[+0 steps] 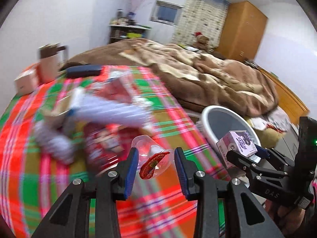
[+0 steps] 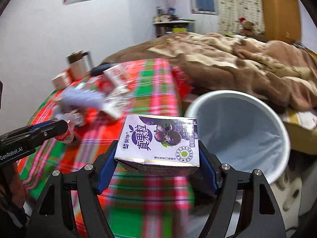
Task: Collect trash
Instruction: 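Carry the carton and cup over the white bin and open both tools, then move both open tools back over the trash on the bed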
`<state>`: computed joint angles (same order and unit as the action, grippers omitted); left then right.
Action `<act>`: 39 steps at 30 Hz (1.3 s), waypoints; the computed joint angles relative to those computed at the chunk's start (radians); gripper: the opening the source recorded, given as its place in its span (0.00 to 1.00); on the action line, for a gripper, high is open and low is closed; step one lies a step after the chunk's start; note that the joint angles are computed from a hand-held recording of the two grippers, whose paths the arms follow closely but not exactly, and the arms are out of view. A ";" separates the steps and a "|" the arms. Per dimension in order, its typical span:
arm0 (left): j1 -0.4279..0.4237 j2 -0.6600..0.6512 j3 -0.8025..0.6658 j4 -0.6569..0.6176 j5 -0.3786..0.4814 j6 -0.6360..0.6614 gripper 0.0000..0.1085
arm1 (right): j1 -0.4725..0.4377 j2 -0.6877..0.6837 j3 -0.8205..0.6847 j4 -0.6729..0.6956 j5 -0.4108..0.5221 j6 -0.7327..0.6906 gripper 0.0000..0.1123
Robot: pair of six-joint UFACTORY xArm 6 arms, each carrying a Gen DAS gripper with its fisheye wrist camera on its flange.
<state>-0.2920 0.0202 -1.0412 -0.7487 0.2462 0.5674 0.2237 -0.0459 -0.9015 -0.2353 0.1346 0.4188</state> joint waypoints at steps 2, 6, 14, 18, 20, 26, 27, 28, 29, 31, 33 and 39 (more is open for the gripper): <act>-0.032 0.042 -0.053 -0.016 0.016 0.023 0.35 | -0.028 0.003 -0.002 -0.041 0.003 0.048 0.67; -0.088 0.130 -0.164 -0.008 0.061 0.029 0.35 | -0.096 0.005 0.009 -0.076 0.005 0.096 0.67; -0.151 0.337 -0.428 -0.018 0.193 0.046 0.35 | -0.162 0.026 0.006 -0.059 0.030 0.080 0.67; -0.167 0.420 -0.527 -0.005 0.242 0.041 0.35 | -0.181 0.035 0.008 -0.005 0.039 0.026 0.67; -0.171 0.446 -0.556 0.009 0.260 0.032 0.35 | -0.184 0.035 0.012 0.029 0.045 -0.010 0.67; -0.164 0.482 -0.597 -0.009 0.315 0.036 0.36 | -0.189 0.043 0.016 0.086 0.039 -0.066 0.68; -0.164 0.485 -0.599 -0.009 0.315 0.034 0.37 | -0.189 0.044 0.016 0.089 0.039 -0.068 0.68; -0.164 0.487 -0.601 -0.006 0.314 0.028 0.38 | -0.190 0.043 0.017 0.088 0.037 -0.068 0.68; -0.163 0.485 -0.599 -0.010 0.314 0.027 0.39 | -0.191 0.043 0.017 0.083 0.037 -0.064 0.68; -0.161 0.475 -0.586 -0.022 0.305 0.036 0.48 | -0.194 0.039 0.018 0.062 0.039 -0.046 0.68; -0.160 0.459 -0.569 -0.033 0.293 0.045 0.50 | -0.196 0.033 0.019 0.051 0.038 -0.035 0.68; -0.155 0.372 -0.461 -0.040 0.219 0.042 0.50 | -0.191 0.010 0.034 0.039 0.014 -0.027 0.68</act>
